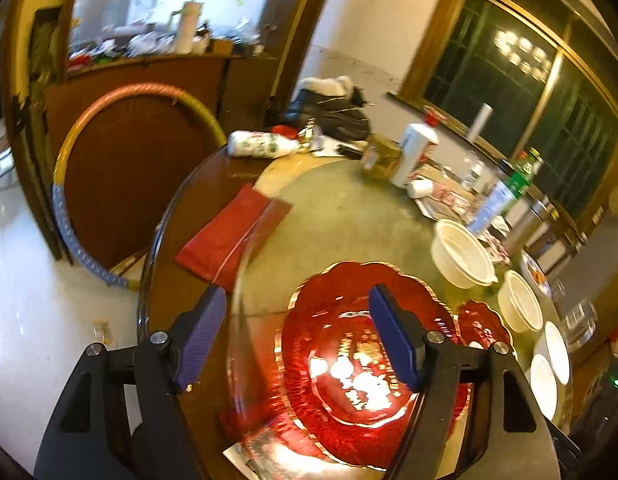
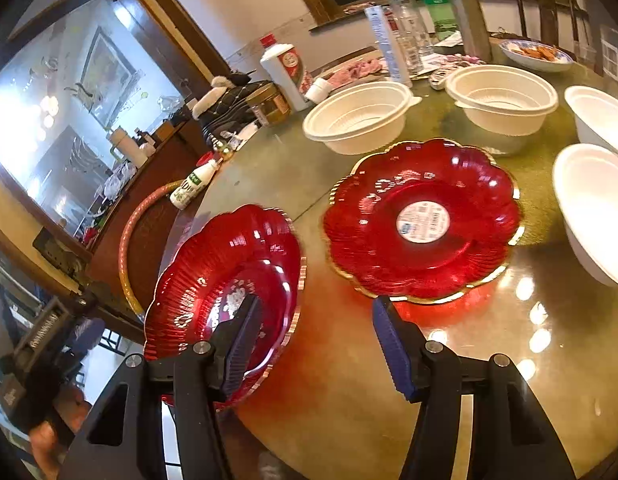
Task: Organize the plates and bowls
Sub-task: 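Move both grippers to the smaller stickered red plate and grasp its rim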
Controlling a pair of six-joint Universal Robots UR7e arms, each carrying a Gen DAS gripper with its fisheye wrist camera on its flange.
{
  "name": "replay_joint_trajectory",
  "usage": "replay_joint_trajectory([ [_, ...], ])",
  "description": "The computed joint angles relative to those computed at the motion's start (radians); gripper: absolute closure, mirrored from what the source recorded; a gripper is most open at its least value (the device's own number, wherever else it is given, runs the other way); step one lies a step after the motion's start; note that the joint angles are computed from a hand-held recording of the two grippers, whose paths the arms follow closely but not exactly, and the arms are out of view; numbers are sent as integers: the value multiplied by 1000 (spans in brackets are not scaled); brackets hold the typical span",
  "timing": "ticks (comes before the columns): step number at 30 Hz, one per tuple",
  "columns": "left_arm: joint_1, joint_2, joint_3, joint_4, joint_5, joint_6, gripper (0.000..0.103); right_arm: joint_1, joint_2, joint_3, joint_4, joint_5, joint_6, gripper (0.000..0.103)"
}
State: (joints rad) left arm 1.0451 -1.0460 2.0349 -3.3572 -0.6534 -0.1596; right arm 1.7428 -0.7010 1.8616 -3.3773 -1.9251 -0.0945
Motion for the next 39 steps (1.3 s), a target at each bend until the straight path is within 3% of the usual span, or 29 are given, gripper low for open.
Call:
replay_joint_trajectory([
  [6,-42,33,-62,58,-27,87,29,-31,-47,35,-15,22,7,44],
  [12,-62,101,-180,261,-94,77,29,-74,-89,41,1,60,58,44],
  [17,-39,206,-367,598,-214,0,29,-115,-119,48,41,74,119,42],
  [22,-32,343,-550,804,-171,-8,29,-149,-132,40,82,91,158,42],
  [34,14,510,-819,1112,-193,-36,29,-191,-98,-61,156,112,201,43],
  [36,20,525,-847,1154,-198,-36,40,-187,-90,-74,164,99,193,48],
  [37,21,533,-855,1167,-190,-41,53,-185,-86,-82,174,88,188,62],
  [38,16,532,-843,1140,-167,-32,65,-185,-82,-90,192,77,184,82],
  [39,11,535,-840,1135,-146,-28,66,-186,-76,-98,209,70,179,89],
])
